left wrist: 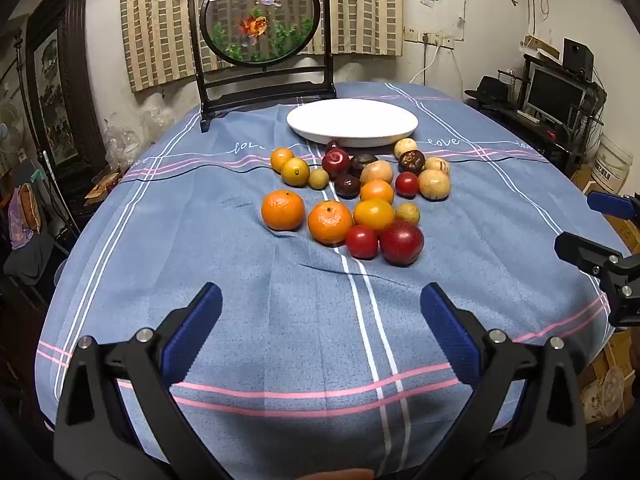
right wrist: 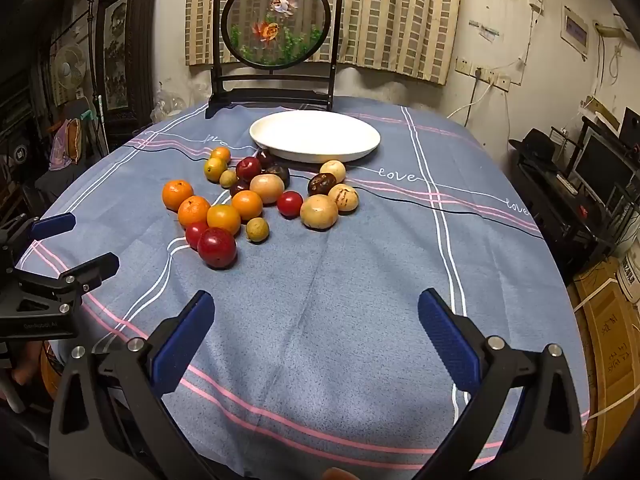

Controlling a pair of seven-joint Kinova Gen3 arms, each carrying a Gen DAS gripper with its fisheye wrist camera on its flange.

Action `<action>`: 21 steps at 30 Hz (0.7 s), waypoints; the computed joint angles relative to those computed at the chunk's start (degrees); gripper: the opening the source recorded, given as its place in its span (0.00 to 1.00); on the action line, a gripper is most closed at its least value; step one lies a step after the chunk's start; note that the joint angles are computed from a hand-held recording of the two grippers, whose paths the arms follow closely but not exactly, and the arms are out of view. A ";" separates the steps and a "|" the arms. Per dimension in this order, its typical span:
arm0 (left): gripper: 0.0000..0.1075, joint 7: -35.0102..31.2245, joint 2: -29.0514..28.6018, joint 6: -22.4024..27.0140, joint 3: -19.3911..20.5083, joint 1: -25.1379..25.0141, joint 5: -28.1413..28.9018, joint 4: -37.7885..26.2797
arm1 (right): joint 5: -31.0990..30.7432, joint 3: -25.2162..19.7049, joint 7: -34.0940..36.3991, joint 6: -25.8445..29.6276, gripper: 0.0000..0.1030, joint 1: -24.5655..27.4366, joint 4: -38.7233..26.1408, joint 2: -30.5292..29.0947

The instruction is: Organize fruits

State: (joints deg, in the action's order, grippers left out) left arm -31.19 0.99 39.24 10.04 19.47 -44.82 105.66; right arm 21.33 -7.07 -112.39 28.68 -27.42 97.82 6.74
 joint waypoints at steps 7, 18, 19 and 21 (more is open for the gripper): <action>0.94 0.87 0.09 -0.22 0.12 0.13 -0.49 0.40 | -0.83 0.02 0.79 0.40 0.99 0.15 -0.41 0.26; 0.94 -0.05 0.30 -0.54 -0.28 -0.07 0.76 0.16 | -1.48 0.13 1.56 0.67 0.99 0.45 -0.68 0.31; 0.94 -0.50 0.23 -0.83 -0.51 -0.31 1.00 0.28 | -1.41 0.16 1.41 0.52 0.99 0.42 -0.64 0.42; 0.94 -0.34 0.22 -1.17 -0.60 -0.47 0.84 0.59 | -1.56 0.22 1.59 0.18 0.99 0.54 -0.43 0.52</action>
State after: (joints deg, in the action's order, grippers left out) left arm -31.53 1.21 38.07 9.44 19.00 -43.98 106.25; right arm 19.77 -6.85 -110.80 28.86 -26.88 97.39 7.26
